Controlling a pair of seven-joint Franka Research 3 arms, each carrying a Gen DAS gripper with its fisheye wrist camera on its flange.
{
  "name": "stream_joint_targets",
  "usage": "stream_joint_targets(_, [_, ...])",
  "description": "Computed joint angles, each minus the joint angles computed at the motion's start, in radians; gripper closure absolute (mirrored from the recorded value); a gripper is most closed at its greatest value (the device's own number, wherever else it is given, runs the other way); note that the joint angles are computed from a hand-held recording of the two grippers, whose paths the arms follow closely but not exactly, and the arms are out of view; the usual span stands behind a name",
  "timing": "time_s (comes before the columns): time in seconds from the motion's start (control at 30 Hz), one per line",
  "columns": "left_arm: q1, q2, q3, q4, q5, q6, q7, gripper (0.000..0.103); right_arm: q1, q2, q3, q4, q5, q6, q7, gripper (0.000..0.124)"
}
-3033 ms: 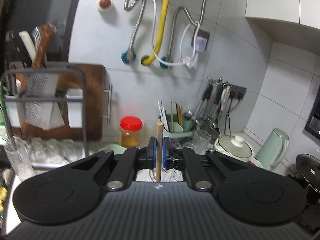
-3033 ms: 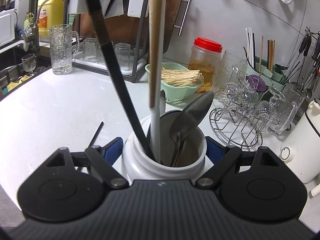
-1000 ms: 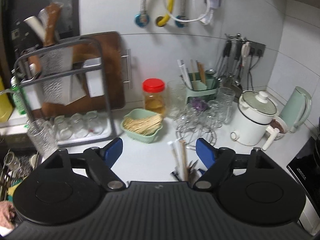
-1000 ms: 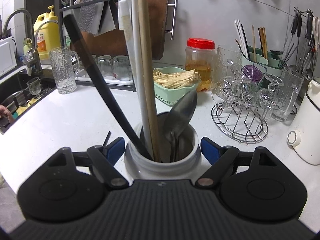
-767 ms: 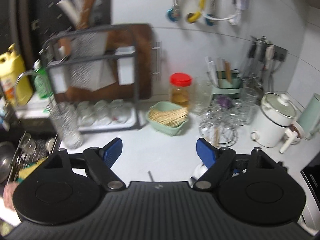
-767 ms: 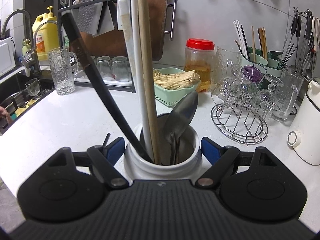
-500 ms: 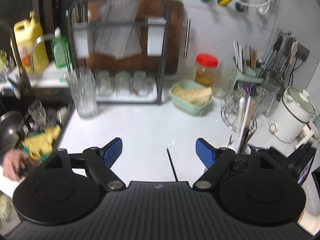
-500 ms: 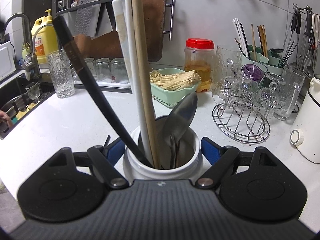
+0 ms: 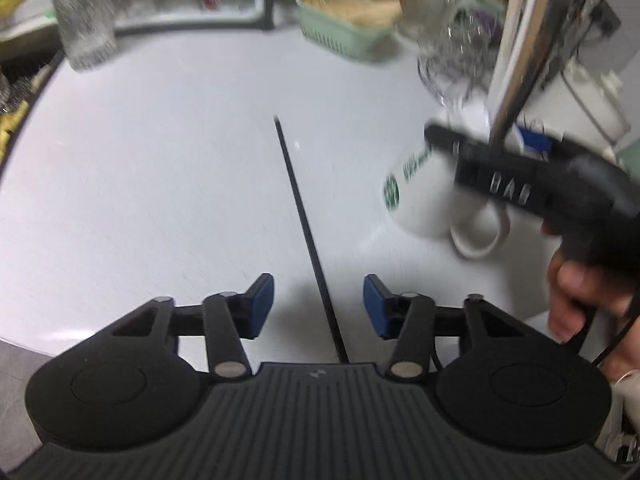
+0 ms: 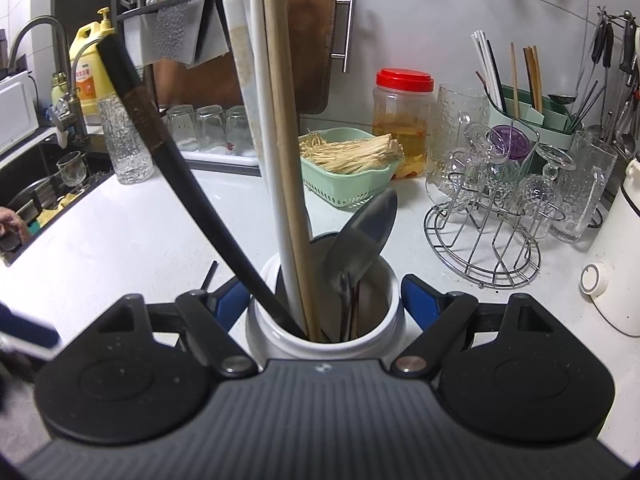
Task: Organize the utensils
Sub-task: 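Move the left tool to the thin black chopstick on the counter, then close the left tool on the black chopstick and lift, then carry the black chopstick with the left tool over the mug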
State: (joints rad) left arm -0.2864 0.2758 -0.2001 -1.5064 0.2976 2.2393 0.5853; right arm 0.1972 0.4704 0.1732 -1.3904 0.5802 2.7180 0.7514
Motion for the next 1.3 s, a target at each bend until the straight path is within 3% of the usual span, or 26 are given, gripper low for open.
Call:
stream_joint_targets(0.1, [0.0,0.034,-0.006,0.021,-0.021,-0.01,0.02,0.066,0.011,0.009,-0.019,0.028,-0.032,-0.039,0.038,0.04])
stream_joint_targets(0.2, [-0.002,0.053,0.0,0.025,-0.03,0.022,-0.002,0.068,0.016,0.017,-0.027,0.047,-0.057,-0.06,0.056,0.04])
stream_joint_targets(0.27, [-0.012,0.073,0.007,0.044,-0.014,0.002,-0.015,0.079,0.017,0.02,-0.029,0.054,-0.067,-0.069,0.065,0.04])
stream_joint_targets(0.33, [-0.014,0.08,0.009,0.045,-0.007,0.018,-0.024,0.08,0.019,0.022,-0.031,0.06,-0.078,-0.075,0.074,0.04])
stream_joint_targets(0.57, [-0.046,0.151,0.017,0.138,0.03,-0.073,-0.002,0.095,0.009,0.023,-0.022,0.069,-0.083,-0.098,0.055,0.04])
stream_joint_targets(0.7, [-0.063,0.165,0.024,0.162,0.056,-0.1,-0.005,0.096,0.006,0.018,-0.02,0.062,-0.076,-0.098,0.034,0.04])
stream_joint_targets(1.3, [-0.012,-0.019,-0.021,-0.111,-0.076,0.037,-0.041,0.098,0.009,0.021,-0.015,0.067,-0.065,-0.098,-0.001,0.04])
